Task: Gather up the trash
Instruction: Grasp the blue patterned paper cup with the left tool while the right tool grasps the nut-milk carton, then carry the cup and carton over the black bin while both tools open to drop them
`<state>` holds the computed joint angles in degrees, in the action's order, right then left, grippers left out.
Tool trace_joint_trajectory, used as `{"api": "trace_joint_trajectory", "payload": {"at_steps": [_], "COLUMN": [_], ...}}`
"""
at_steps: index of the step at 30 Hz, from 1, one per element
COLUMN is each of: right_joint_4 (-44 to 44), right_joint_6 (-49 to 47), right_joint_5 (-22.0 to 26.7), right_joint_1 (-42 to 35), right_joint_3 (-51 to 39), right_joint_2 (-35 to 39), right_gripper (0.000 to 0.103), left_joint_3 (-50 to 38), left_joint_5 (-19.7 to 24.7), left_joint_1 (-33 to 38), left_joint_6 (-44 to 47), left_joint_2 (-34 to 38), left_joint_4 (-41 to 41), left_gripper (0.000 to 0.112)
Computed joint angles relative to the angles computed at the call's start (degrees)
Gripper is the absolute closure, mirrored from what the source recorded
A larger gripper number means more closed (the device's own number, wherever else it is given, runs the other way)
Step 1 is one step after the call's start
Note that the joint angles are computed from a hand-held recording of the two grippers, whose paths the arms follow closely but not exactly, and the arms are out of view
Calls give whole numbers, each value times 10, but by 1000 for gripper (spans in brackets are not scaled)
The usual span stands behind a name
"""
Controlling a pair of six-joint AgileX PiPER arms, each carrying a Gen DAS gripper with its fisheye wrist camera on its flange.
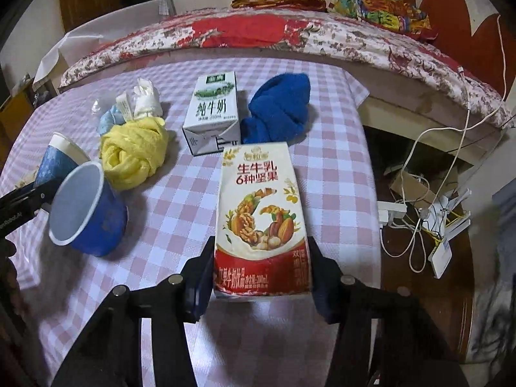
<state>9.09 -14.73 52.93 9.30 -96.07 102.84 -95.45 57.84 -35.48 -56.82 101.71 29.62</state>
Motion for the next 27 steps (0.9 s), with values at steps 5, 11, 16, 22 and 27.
{"api": "trace_joint_trajectory", "payload": {"at_steps": [5,11,16,22,27], "right_joint_4": [20,44,64,92,112], "right_joint_6": [-21,-62,-84,-122,-157], "right_joint_5": [-8,-31,-29,-16,-8], "right_joint_1": [-19,-43,-79,-149,-216], "right_joint_3": [36,102,132,156,183], "right_joint_2": [-47,-116,-162,-201,-226], "right_gripper": [50,50,50,50,50], "left_joint_3": [12,10,-19,-86,-180], "left_joint_5": [16,33,51,56,68], "left_joint_1": [-30,-67,-100,-135,-161], "left_joint_6": [-23,-43,-42,-9,37], "left_joint_2": [-26,-39,-37,7,71], "left_joint_4": [23,47,62,47,20], "left_gripper": [52,52,52,52,52]}}
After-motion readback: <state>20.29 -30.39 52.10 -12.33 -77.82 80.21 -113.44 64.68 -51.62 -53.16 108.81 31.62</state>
